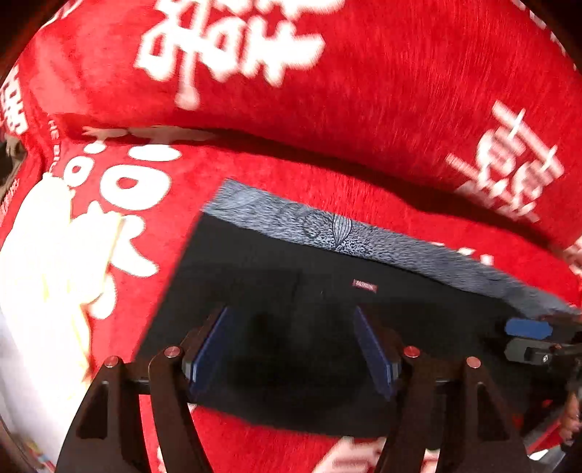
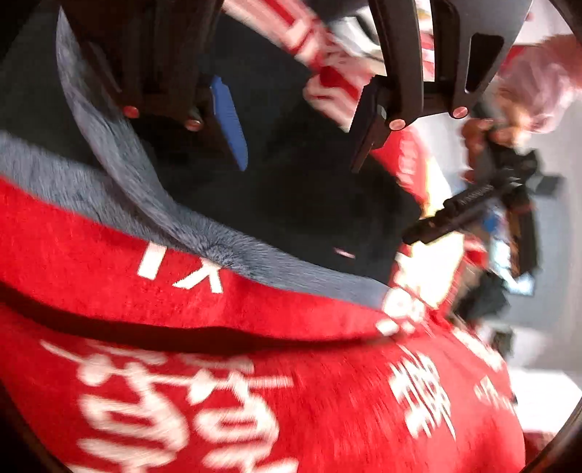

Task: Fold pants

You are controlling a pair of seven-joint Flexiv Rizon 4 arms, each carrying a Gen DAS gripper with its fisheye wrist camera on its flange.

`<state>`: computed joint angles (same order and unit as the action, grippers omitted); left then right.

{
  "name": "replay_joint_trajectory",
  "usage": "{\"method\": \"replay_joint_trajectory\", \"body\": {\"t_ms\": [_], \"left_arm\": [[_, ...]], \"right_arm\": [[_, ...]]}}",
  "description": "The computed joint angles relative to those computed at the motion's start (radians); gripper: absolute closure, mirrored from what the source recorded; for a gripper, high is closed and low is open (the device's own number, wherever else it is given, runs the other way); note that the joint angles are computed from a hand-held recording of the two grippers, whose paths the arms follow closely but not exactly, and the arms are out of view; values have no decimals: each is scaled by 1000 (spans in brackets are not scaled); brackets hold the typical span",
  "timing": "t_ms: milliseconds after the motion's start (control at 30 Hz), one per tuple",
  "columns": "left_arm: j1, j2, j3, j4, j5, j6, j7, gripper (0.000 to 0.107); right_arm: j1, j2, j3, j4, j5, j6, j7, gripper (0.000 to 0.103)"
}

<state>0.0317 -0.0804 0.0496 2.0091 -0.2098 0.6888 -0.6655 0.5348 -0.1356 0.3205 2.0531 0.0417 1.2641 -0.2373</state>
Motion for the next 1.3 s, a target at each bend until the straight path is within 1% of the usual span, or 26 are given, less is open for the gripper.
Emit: {"method": "replay_joint_trajectory", "body": {"t_ms": [33,67,100,133,167,200,233,267,300,367,433,500,600,633,700,800,900,1000,1067,1133,1167,1233,1300], "left_arm": [[-15,-17,-7,28,30,81,-10,37],[-25,-33,-9,40,70,130,-35,37],[-36,-51,-9,52,110,181,-68,28],[-40,-60,-14,76,99,251,-69,25],[-40,-59,-15,77,96,261,-67,25],[-45,-59,-12,70,123,255,-91,25],[-53,-52,-6,58,164,238,-124,25],[-56,-45,-4,52,187,225,-141,25],[-59,-33,-3,48,207,208,-154,25],[-60,-5,-3,52,226,185,-159,25],[-66,29,-3,55,263,159,-177,25],[-72,59,-8,59,288,126,-197,25],[-83,103,-17,78,315,95,-220,25],[-86,117,-19,86,322,89,-222,25],[-93,145,-25,101,327,77,-221,25],[-106,194,-35,127,334,62,-220,25],[-118,227,-40,147,315,51,-210,25],[-130,254,-44,165,296,41,-189,25],[-137,271,-42,181,283,45,-163,25],[-147,300,-39,201,268,41,-129,25],[-152,314,-35,210,255,37,-109,25],[-168,356,-13,235,197,10,-33,25],[-185,406,16,266,138,-37,63,25]], "right_arm": [[-2,-24,-7,-18,-11,-22,-17,45],[3,-40,-28,-27,-53,-48,-1,45],[6,-48,-47,-30,-94,-81,21,45],[4,-53,-57,-25,-117,-102,37,48],[-2,-57,-64,-13,-122,-98,61,50],[-6,-54,-69,4,-123,-82,97,55],[-3,-47,-79,27,-139,-52,152,55],[7,-24,-97,61,-187,-19,229,55],[12,1,-103,80,-231,-19,282,54],[2,37,-76,103,-241,-35,301,52],[-6,76,-39,118,-196,-39,294,43],[-1,105,-9,121,-149,-57,290,40],[14,172,23,144,-129,-129,337,40],[19,198,37,159,-125,-140,373,40],[24,234,59,195,-143,-125,442,39],[31,269,72,217,-155,-132,479,39],[38,308,87,240,-171,-138,501,39],[34,345,103,253,-206,-151,537,39],[23,357,119,257,-251,-155,597,39],[22,394,140,260,-276,-186,654,39],[22,417,155,259,-292,-214,691,38],[16,452,195,251,-343,-272,788,35],[26,488,244,230,-377,-369,900,33]]}}
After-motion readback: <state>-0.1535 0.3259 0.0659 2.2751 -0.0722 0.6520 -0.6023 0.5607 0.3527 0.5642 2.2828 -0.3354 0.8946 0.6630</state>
